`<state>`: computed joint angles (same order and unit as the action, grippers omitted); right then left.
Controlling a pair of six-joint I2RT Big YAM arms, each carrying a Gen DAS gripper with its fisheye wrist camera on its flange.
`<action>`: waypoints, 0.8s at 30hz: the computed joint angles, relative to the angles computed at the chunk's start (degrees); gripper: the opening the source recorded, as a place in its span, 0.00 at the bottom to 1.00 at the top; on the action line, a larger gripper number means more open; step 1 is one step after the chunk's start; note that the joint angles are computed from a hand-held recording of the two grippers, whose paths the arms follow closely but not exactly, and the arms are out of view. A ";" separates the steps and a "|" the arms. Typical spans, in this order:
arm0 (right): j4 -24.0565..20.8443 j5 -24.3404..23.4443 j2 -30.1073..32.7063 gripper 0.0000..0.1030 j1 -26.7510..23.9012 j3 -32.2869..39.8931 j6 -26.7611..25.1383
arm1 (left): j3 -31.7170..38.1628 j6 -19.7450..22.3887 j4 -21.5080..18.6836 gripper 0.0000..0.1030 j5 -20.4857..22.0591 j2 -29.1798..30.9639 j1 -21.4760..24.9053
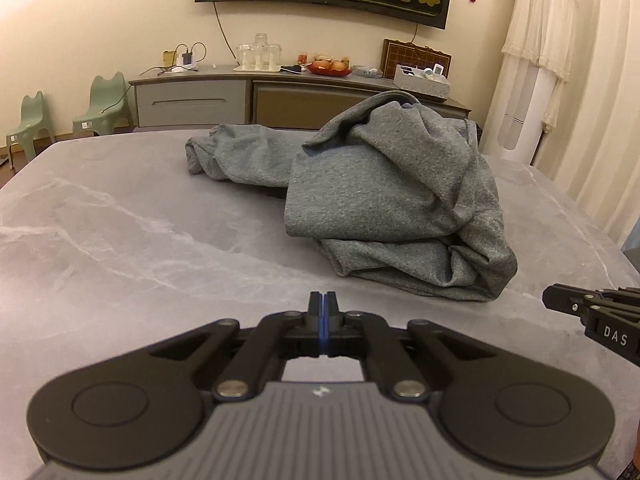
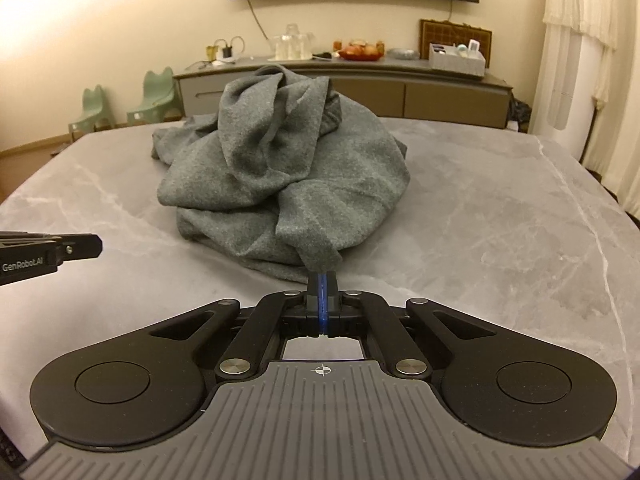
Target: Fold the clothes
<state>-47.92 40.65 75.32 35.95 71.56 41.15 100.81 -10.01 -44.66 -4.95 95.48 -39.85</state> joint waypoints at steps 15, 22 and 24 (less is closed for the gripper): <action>-3.26 -0.21 1.11 0.26 -1.05 0.42 4.20 | 0.49 0.71 -1.11 0.26 -2.79 0.90 -0.64; -4.75 0.50 2.41 0.64 -1.09 1.31 4.22 | 0.03 -1.10 -1.45 0.99 -3.82 0.76 -1.02; -4.85 0.41 2.55 0.66 -1.23 1.38 4.33 | -0.14 -1.26 -1.30 0.99 -3.70 0.54 -1.04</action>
<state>-52.77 41.06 77.86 34.72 72.94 45.48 100.66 -11.28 -45.96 -8.65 96.01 -40.89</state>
